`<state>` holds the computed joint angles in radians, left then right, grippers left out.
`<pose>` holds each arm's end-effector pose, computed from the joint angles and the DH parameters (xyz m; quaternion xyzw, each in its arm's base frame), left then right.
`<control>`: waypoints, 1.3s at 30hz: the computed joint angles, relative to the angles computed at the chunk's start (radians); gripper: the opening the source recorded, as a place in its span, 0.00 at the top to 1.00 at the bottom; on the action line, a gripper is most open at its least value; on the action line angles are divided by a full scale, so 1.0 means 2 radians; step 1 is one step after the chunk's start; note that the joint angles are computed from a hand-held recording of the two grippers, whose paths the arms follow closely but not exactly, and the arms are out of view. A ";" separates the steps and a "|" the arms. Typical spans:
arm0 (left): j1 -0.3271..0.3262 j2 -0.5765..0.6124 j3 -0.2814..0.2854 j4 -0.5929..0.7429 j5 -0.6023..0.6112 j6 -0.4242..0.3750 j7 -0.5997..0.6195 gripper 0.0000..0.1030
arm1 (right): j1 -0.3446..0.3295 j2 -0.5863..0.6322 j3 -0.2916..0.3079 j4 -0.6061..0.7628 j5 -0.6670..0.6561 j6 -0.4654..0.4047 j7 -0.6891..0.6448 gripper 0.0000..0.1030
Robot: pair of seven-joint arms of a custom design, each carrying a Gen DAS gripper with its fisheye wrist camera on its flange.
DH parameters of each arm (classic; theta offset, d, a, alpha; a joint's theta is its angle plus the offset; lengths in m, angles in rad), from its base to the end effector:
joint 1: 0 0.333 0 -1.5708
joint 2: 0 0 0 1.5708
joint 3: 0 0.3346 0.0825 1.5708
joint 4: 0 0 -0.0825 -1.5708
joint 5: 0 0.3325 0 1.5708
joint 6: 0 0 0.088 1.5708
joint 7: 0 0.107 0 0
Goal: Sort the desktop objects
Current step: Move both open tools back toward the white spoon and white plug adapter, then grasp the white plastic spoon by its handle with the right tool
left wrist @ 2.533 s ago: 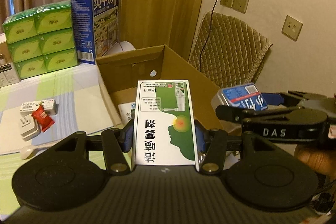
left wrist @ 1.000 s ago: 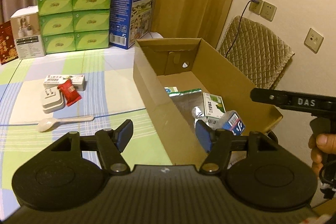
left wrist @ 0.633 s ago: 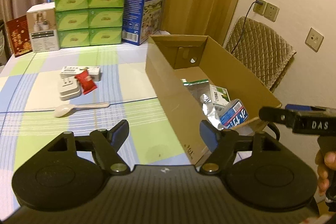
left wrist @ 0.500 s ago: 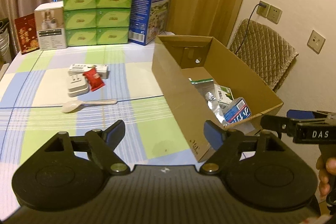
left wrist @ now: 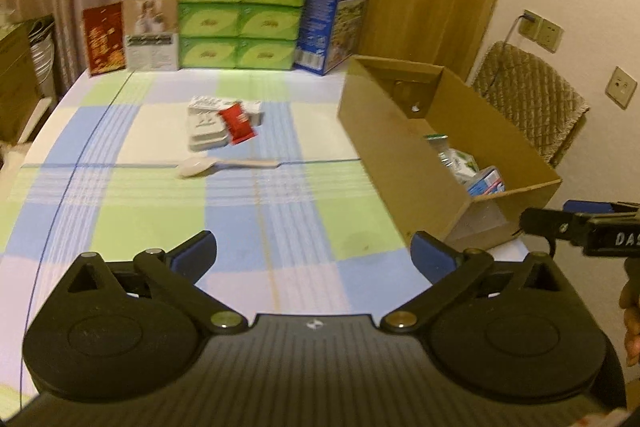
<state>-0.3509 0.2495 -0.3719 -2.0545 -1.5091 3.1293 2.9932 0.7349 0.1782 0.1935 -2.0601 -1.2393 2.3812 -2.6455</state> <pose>0.4755 -0.2869 0.4082 -0.4282 0.8022 -0.4006 0.1126 0.3461 0.4391 0.4200 -0.5549 0.7174 -0.2722 0.3215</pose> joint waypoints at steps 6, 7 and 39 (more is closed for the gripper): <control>0.007 -0.007 0.012 -0.019 -0.018 0.002 0.004 0.01 | 0.003 0.010 -0.002 0.011 -0.007 0.006 -0.003 0.02; 0.008 -0.008 0.014 -0.022 -0.019 0.002 0.004 0.01 | 0.004 0.011 -0.002 0.013 -0.009 0.008 -0.004 0.02; 0.094 0.103 0.038 0.092 0.297 -0.064 -0.135 0.02 | -0.055 0.246 -0.020 0.327 0.132 0.168 -0.504 0.02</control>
<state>-0.1625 0.4549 -0.2964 -1.8701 -0.9144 3.0016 2.7226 0.6249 0.6697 0.1534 -1.4062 -0.9746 2.7162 -3.6532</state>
